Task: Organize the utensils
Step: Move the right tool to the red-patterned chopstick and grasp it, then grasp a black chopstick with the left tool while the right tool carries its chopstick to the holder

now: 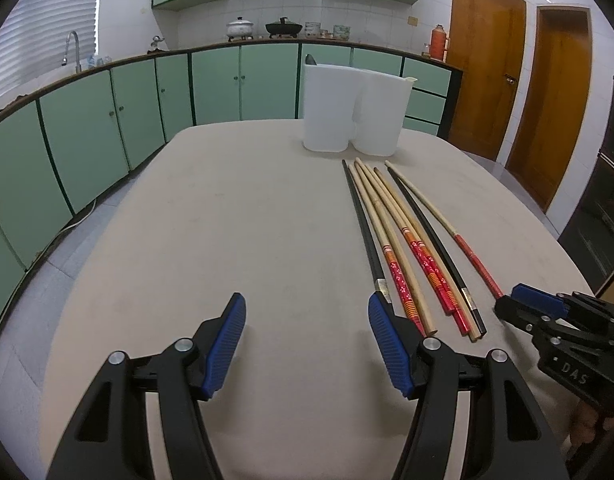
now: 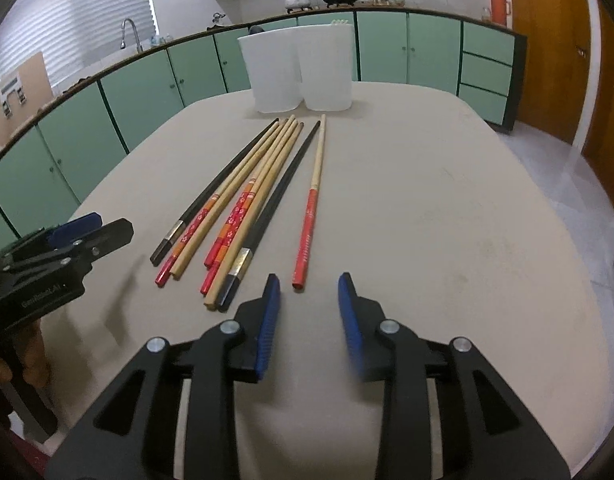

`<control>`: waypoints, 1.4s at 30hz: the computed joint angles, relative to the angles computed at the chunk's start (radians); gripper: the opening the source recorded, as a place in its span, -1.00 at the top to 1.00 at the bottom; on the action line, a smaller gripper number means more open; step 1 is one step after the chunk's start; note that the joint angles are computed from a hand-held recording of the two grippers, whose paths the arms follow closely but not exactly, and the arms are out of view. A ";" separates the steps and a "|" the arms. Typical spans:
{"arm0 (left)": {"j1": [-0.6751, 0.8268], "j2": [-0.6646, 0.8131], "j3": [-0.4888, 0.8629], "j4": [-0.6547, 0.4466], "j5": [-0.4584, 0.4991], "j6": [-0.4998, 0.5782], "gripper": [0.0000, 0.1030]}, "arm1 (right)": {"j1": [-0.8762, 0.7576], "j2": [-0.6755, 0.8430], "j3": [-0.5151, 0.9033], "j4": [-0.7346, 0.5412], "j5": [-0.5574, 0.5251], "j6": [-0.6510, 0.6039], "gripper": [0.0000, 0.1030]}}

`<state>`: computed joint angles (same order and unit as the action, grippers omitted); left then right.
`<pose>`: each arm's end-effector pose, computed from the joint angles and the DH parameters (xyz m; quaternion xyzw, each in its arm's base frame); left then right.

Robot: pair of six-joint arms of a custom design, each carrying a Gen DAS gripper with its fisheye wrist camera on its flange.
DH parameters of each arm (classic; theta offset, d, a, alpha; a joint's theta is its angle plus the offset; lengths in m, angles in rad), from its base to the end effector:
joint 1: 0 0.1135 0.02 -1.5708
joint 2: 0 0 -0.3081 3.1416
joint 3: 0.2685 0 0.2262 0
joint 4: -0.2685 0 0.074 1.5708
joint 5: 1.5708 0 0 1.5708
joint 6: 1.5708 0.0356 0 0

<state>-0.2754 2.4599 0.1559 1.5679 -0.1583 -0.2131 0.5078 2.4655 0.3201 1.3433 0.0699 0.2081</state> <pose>0.2313 -0.0595 0.0321 -0.0036 0.9119 -0.0276 0.4096 0.2357 0.1283 0.0119 -0.1254 0.9181 0.1009 0.3623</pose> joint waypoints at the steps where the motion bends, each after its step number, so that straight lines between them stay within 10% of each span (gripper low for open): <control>1: -0.002 0.001 0.001 -0.002 0.000 0.000 -0.22 | 0.003 0.003 0.004 0.000 0.007 -0.004 0.51; 5: -0.006 -0.002 0.008 -0.016 0.008 -0.002 -0.22 | 0.004 0.016 0.018 0.008 0.025 -0.015 0.90; 22: -0.059 -0.046 0.114 -0.228 0.018 -0.028 -0.19 | -0.039 0.022 -0.003 0.039 -0.002 0.003 0.90; 35: -0.102 -0.048 0.130 -0.251 -0.006 -0.032 0.27 | -0.048 0.037 -0.008 0.065 -0.022 0.010 0.88; 42: -0.114 -0.033 0.122 -0.216 0.006 -0.026 0.87 | -0.044 0.031 -0.001 0.046 -0.015 0.000 0.90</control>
<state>-0.3897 2.4271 0.2778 1.3523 -0.1524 -0.2390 0.4635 2.4961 0.3193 1.3896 0.0550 0.2085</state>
